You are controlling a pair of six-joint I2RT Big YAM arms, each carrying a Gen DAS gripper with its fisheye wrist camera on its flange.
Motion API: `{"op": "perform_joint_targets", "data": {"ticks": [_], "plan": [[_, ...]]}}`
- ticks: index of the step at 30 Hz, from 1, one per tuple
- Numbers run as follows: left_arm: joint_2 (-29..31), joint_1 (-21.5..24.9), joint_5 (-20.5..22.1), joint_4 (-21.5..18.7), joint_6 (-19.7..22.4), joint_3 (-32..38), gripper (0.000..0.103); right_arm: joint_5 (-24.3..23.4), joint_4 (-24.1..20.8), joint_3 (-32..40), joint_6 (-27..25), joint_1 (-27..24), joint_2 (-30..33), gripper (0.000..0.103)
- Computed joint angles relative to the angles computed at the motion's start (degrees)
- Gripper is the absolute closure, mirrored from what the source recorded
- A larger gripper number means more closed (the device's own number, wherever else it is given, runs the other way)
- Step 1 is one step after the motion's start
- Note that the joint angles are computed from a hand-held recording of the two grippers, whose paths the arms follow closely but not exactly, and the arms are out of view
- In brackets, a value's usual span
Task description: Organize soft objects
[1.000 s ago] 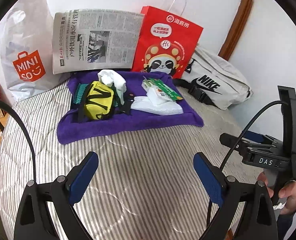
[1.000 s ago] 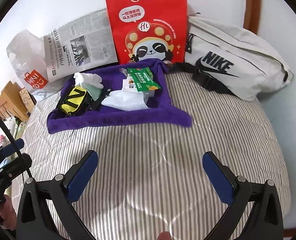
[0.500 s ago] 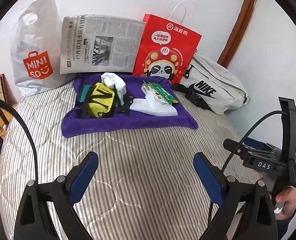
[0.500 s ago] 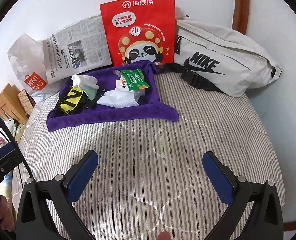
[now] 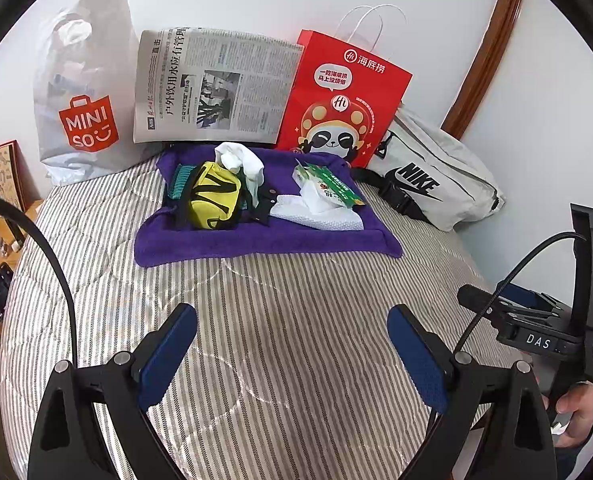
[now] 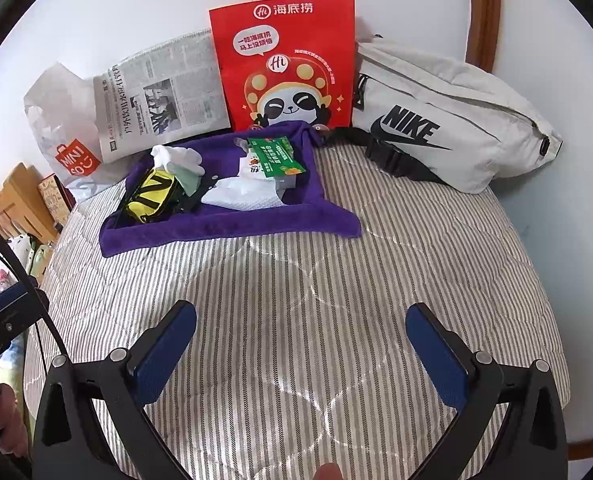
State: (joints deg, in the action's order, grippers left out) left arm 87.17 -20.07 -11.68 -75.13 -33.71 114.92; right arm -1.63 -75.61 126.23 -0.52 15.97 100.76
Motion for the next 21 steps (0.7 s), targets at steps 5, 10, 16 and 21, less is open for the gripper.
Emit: {"op": "perform_joint_targets", "data": {"ticks": [5,10,16,21], "plan": [[-0.1,-0.3,-0.2,-0.1,-0.2,-0.1,0.007,0.0,0.1,-0.6,0.0,0.2,-0.4,0.000],[0.0,-0.3,-0.1,-0.4,-0.4,0.0,0.007,0.5,0.2,-0.9,-0.2,0.4,-0.6,0.000],[-0.2,-0.3,-0.3,-0.3,-0.5,0.1,0.007,0.6,0.2,-0.8,-0.2,0.4,-0.6,0.000],[-0.2,-0.3,-0.2,-0.5,-0.6,0.2,0.007,0.6,-0.1,-0.5,0.1,0.4,-0.4,0.000]]}}
